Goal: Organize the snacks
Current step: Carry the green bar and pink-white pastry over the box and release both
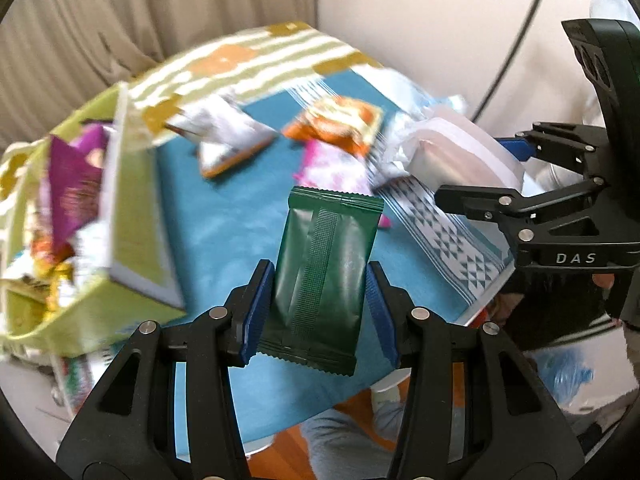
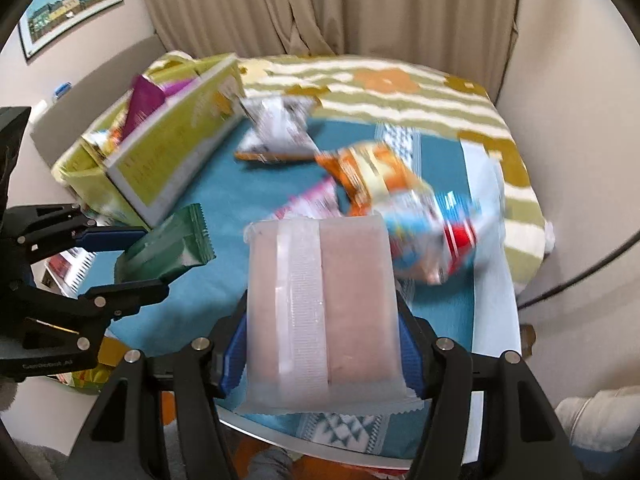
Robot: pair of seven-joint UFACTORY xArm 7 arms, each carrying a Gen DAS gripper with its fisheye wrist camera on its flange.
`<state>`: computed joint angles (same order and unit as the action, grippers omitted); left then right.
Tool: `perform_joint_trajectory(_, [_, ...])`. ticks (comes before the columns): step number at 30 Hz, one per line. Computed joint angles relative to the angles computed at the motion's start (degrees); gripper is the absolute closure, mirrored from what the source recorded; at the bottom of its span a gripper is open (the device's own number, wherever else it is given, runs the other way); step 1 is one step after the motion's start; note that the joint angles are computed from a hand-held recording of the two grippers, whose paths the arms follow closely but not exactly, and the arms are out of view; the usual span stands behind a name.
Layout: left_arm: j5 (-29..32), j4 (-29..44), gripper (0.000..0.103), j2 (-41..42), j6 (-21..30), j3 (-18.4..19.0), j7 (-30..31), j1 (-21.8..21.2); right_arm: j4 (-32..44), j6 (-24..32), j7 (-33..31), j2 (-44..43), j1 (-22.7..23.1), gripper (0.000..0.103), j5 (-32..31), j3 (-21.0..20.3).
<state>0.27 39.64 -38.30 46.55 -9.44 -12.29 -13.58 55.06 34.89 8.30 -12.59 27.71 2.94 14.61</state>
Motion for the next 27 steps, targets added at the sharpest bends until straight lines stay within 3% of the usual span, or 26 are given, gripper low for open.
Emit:
perform_joint_trajectory(7, [2.37, 3.19, 0.060, -5.62, 4.95, 3.71, -0.45, 5.95, 12.80, 0.95, 0.78, 6.37, 1.87, 0.045, -2.43, 2.23])
perform_joint_trajectory(14, [4.76, 5.50, 0.060, -7.39, 6.05, 8.48, 1.87, 13.49, 29.54, 2.15, 1.67, 18.04, 6.55, 0.045, -6.01, 3.48])
perform_joint_trajectory(21, [5.31, 7.08, 0.060, -3.72, 4.32, 14.19, 7.78, 19.23, 50.92, 7.44, 3.46, 33.86, 14.53, 0.045, -9.24, 1.42])
perform_joint_trajectory(27, [3.39, 7.80, 0.060, 1.67, 1.97, 18.16, 15.33, 21.72, 69.64, 14.75, 5.33, 46.75, 21.51, 0.045, -9.86, -2.06])
